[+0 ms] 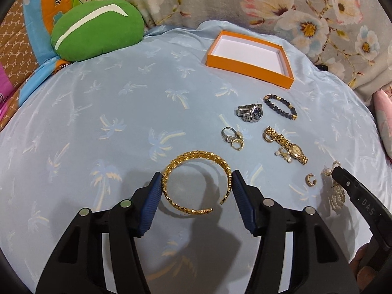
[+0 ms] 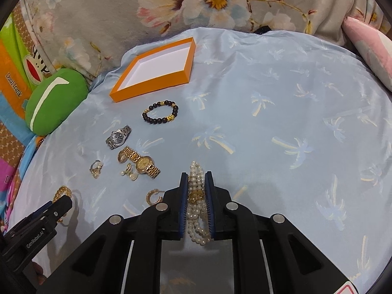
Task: Organize jewelry
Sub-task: 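Grasp the gold cuff bracelet with the left tool while the right tool holds the pearls, then lower the cuff into the orange box with the left tool while the right drops the pearls in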
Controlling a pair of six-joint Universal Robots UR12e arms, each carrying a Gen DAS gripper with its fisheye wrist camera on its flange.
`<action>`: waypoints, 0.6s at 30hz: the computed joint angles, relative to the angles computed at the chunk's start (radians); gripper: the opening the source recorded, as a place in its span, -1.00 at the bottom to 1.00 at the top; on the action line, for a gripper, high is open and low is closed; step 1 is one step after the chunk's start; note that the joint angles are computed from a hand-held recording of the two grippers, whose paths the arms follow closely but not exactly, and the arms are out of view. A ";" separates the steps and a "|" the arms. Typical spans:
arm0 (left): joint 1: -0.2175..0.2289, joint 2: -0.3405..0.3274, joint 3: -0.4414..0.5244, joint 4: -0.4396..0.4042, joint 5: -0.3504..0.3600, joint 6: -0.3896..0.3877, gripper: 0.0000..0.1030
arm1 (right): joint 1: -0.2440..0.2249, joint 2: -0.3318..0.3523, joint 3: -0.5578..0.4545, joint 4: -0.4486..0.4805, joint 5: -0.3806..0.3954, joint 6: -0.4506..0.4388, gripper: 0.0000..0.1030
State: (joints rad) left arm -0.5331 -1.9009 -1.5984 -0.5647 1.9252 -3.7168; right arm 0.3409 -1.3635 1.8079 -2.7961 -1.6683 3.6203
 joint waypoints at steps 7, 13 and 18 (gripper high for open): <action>0.007 -0.006 0.035 0.016 0.010 0.066 0.08 | -0.019 -0.004 -0.030 -0.019 0.042 -0.038 -0.76; 0.038 -0.066 0.137 0.035 -0.013 0.157 0.08 | -0.046 0.068 -0.167 0.008 0.062 -0.131 -0.76; 0.071 -0.158 0.285 0.022 -0.015 0.203 0.08 | -0.064 0.177 -0.331 0.061 0.112 -0.185 -0.76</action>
